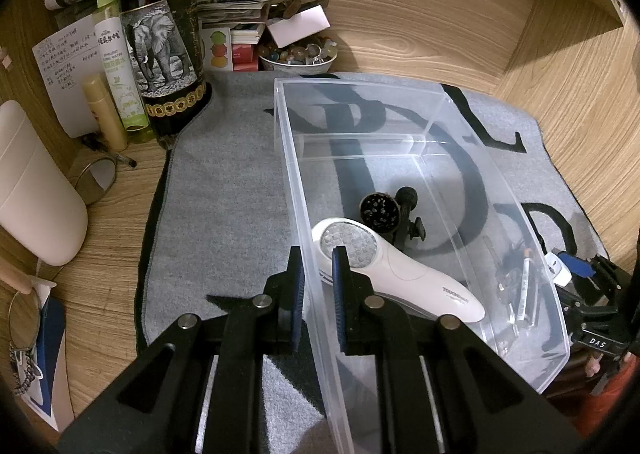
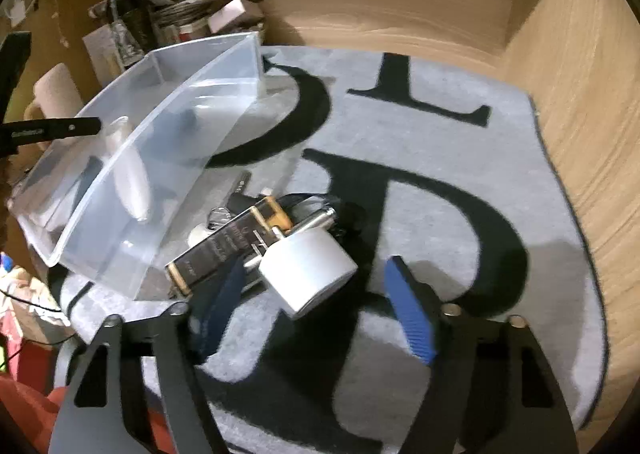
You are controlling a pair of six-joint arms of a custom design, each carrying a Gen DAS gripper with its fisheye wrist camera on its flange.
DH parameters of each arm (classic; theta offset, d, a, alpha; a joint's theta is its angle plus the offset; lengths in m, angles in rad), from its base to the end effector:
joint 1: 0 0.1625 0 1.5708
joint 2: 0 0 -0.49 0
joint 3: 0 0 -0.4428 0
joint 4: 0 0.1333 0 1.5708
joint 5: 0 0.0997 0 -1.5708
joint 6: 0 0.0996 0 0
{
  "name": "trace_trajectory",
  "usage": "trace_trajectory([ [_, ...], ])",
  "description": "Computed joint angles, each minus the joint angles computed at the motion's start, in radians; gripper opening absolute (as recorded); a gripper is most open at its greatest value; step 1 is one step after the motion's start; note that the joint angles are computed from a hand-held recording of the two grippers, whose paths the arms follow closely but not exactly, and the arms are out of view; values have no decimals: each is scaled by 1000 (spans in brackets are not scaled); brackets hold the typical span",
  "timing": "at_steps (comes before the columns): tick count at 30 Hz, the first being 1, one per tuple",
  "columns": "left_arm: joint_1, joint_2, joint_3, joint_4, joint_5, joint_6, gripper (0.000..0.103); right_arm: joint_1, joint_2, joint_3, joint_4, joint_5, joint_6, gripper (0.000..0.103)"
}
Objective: Organize rigid objects
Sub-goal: 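Grasp the white plug adapter with the right gripper, then carry the white plug adapter into the clear box and open the right gripper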
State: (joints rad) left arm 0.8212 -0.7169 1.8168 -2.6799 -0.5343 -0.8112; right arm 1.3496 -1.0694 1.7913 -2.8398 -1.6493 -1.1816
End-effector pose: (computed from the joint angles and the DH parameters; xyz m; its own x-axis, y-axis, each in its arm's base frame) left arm -0.2965 -0.6400 0.0400 -0.7544 -0.2958 -0.5860 0.1950 0.7514 -0.6304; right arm -0.0322 -0.7150 0.2666 -0.5390 -0.6728 0.5067 -0.8205 0.5554 -0.1354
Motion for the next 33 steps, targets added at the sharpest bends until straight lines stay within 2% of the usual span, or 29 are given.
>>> trace_trajectory([
  [1,0,0,0,0,0,0,12,-1,-2,-3,17,7,0,60],
  [3,0,0,0,0,-1,0,12,-1,-1,-12,46,15,5,47],
  [4,0,0,0,0,-1,0,12,-1,-2,-15,56,17,9,45],
  [14,0,0,0,-4,-2,3,12,10,-13,10,-43,53,4,45],
  [21,0,-1,1,-6,-3,1,12,29,-34,23,-77,132,2,45],
  [33,0,-1,3,-11,-4,2,12,80,-48,29,-55,271,-11,45],
])
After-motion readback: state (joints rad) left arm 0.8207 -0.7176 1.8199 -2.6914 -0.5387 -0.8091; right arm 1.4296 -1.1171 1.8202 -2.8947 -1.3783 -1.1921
